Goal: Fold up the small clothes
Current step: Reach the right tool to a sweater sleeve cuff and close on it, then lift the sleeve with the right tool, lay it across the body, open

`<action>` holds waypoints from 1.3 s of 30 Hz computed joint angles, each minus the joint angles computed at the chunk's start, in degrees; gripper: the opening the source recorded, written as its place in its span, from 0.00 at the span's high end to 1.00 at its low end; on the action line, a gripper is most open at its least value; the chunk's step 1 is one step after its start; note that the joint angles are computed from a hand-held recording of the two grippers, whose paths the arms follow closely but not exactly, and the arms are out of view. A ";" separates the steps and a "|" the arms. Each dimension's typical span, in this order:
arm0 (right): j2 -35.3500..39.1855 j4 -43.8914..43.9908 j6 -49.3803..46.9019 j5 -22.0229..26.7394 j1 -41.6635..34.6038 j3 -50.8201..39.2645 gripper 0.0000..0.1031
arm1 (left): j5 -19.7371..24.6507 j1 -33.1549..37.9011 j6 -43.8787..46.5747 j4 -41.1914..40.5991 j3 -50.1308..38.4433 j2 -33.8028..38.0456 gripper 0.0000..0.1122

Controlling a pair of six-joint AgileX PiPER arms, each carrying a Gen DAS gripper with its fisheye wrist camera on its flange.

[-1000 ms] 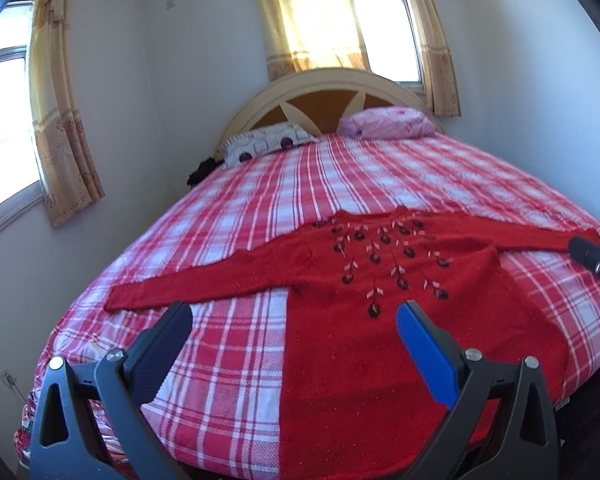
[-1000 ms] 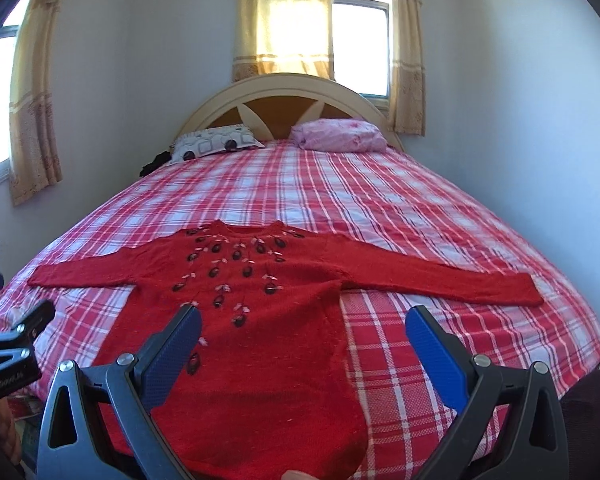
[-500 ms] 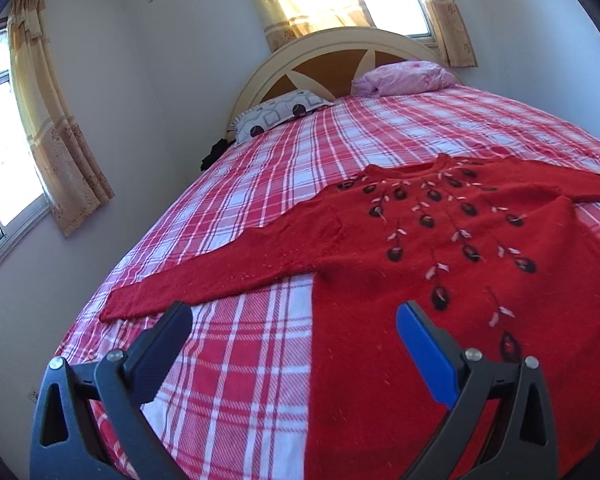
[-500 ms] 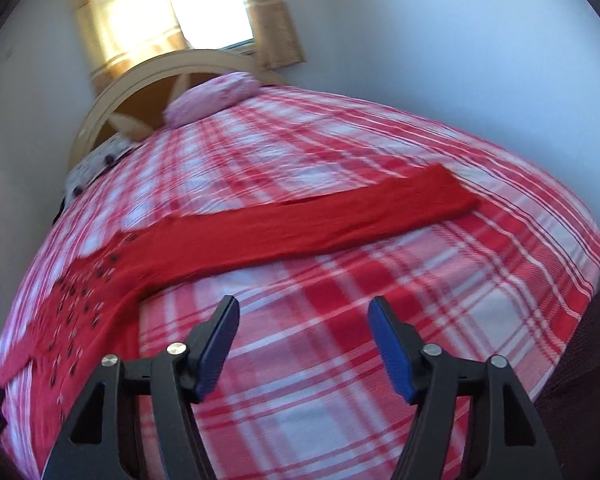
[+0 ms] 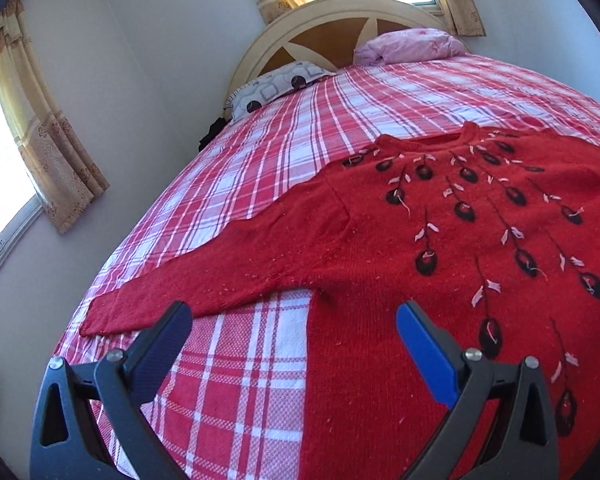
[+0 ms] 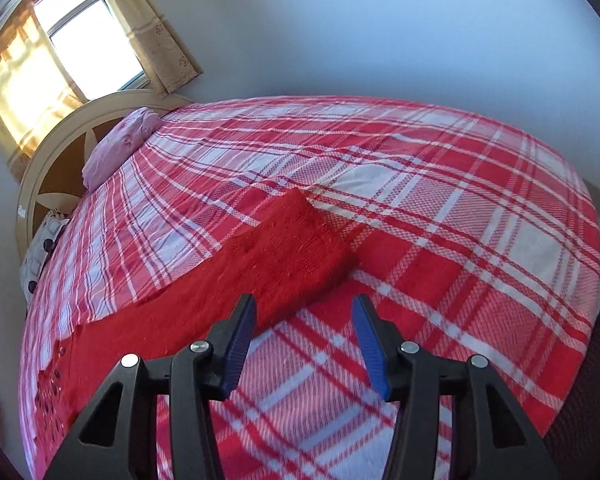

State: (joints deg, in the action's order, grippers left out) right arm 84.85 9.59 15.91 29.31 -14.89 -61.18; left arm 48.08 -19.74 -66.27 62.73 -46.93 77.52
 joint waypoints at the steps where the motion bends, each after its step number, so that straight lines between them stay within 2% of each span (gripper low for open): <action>1: 1.44 0.80 -0.05 0.17 -0.27 -0.89 0.51 | -0.28 0.26 -0.09 0.05 -0.14 0.50 0.08; 4: 4.49 1.97 -0.06 -0.98 -1.06 -2.04 0.52 | -1.05 1.01 -0.41 0.05 -0.26 2.21 0.08; 6: 5.75 -0.29 2.03 -2.68 -0.62 -2.81 0.54 | -1.49 1.44 -0.49 -0.15 -0.32 3.39 0.08; 8: 7.20 -1.18 3.44 -2.91 -0.60 -4.24 0.60 | -1.97 1.79 -0.60 -0.25 -0.14 4.30 0.08; 10: 8.80 -2.96 5.39 -2.42 -0.51 -6.01 0.79 | -2.29 2.05 -0.32 -0.60 -0.15 4.50 0.08; 13: 9.90 -3.42 5.01 -1.14 0.03 -7.87 0.92 | -2.81 2.35 -0.44 -0.63 0.12 3.91 0.08; 20: 8.70 -8.66 7.73 1.08 6.84 -12.01 0.94 | -3.24 1.49 -1.61 0.50 0.89 3.83 0.08; 25: 9.76 -11.75 10.37 5.10 15.58 -20.23 0.95 | -4.65 2.16 -1.56 0.03 1.44 2.91 0.08; 31: 14.22 -18.18 14.59 10.20 28.08 -32.72 0.95 | -6.80 2.63 -1.78 0.22 2.69 1.29 0.08; 39: 22.47 -21.53 13.44 16.22 40.59 -47.00 0.95 | -9.72 3.98 -0.96 -0.71 3.43 0.12 0.08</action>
